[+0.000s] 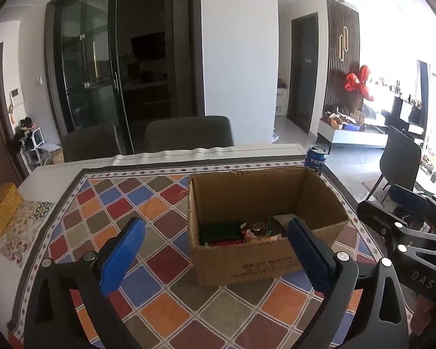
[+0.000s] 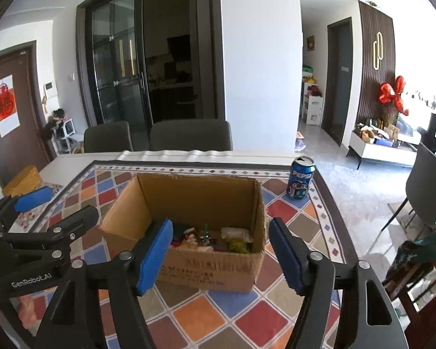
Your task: Organize snacks
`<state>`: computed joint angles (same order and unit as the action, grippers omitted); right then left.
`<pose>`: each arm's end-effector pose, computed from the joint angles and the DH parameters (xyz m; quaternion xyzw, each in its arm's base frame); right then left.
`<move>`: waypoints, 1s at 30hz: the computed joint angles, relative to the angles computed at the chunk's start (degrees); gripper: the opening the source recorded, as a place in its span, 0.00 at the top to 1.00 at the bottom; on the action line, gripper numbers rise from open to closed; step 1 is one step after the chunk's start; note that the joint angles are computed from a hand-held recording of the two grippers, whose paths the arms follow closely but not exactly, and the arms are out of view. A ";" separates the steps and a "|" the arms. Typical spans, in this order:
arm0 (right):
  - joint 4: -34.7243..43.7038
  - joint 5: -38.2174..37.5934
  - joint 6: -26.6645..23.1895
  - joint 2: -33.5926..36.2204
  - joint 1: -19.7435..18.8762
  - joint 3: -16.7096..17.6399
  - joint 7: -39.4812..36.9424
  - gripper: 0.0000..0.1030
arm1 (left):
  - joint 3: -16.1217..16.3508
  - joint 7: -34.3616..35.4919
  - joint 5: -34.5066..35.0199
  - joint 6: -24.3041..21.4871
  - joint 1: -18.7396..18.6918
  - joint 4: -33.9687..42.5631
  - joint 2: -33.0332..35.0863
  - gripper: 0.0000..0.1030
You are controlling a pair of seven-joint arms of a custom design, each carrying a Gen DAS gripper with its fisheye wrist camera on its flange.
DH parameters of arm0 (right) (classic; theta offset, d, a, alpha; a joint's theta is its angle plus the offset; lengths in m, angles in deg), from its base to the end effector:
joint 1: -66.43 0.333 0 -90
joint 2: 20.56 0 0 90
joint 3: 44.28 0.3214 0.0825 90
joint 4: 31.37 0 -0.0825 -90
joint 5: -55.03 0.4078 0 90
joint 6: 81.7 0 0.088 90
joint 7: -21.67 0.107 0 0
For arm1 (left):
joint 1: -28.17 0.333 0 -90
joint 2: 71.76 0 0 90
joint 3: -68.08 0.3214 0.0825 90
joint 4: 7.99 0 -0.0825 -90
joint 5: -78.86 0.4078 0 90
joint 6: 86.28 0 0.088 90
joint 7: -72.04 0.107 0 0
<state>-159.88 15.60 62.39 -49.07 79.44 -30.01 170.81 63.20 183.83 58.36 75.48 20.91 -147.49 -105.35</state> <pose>0.4116 0.2435 0.6387 -0.5823 0.6595 -0.3509 0.3206 0.4354 -0.0833 0.6234 -0.5145 0.7137 -0.3789 0.2869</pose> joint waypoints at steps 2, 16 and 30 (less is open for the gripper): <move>-0.68 -0.60 -1.17 -1.50 -0.10 0.91 0.74 0.29 | -0.58 -0.73 0.48 0.17 0.69 -1.42 -1.97 0.01; -7.11 1.75 -5.80 -11.55 2.38 3.53 3.49 0.26 | -0.50 -2.57 1.84 -1.24 0.72 -11.28 -16.33 0.00; -11.20 4.87 -8.88 -17.96 5.30 4.92 2.64 0.25 | 0.30 -3.10 2.43 -4.29 0.48 -16.61 -26.45 0.00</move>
<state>-171.08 20.46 53.51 -67.02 84.73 -25.09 173.45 63.50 180.73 60.79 71.19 21.39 -164.09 -131.80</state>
